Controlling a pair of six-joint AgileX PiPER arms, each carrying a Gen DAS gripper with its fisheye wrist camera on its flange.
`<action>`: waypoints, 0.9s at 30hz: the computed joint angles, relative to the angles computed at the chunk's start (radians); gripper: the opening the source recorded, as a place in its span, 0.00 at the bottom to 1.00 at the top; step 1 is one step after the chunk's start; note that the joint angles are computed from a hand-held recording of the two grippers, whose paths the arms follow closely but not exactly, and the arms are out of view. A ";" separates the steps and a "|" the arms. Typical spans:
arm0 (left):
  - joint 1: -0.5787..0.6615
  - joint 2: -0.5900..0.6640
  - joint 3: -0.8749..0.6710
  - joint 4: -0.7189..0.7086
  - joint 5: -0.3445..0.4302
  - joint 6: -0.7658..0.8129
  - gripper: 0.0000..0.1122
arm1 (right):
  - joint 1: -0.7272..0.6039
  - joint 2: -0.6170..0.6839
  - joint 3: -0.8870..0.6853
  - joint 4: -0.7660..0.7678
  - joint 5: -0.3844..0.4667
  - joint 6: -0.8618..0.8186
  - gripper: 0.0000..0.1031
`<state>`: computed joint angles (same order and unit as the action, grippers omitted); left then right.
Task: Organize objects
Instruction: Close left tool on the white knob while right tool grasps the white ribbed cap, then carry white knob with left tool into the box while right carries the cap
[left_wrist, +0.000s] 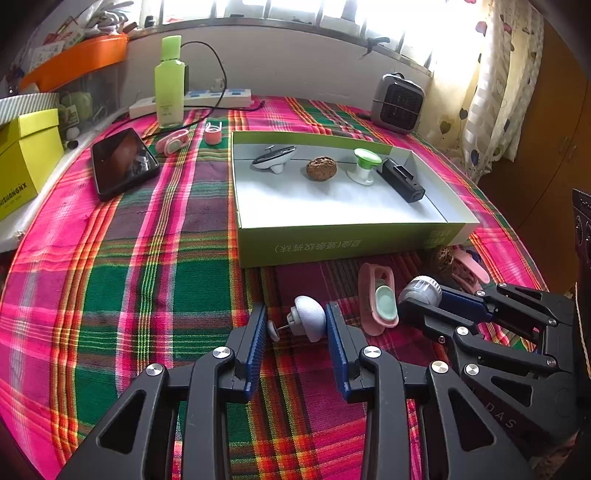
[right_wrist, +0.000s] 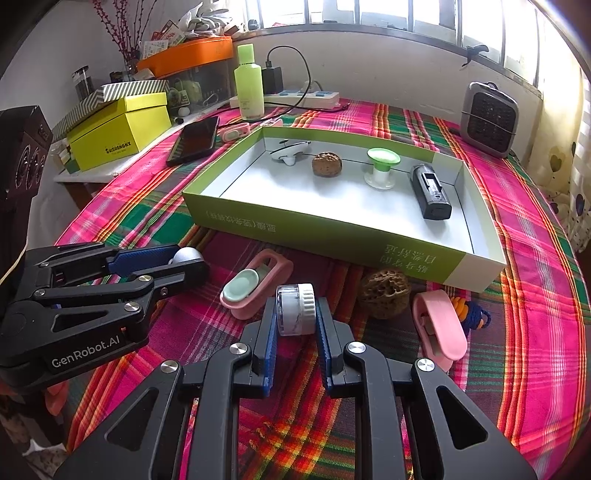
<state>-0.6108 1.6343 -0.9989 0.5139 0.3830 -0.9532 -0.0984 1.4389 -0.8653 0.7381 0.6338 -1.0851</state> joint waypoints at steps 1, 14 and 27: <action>-0.003 -0.003 0.000 0.006 0.002 -0.008 0.27 | -0.002 -0.002 0.000 0.004 0.003 -0.003 0.19; -0.026 -0.037 -0.027 0.061 0.040 -0.045 0.27 | -0.032 -0.037 -0.018 0.042 0.041 -0.026 0.19; -0.016 -0.020 -0.098 0.044 0.056 0.007 0.27 | -0.044 -0.007 -0.092 0.055 0.060 -0.031 0.19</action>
<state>-0.6264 1.6146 -1.0965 0.5575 0.4390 -0.9465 -0.1421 1.4317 -0.9575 0.7928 0.6937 -1.1156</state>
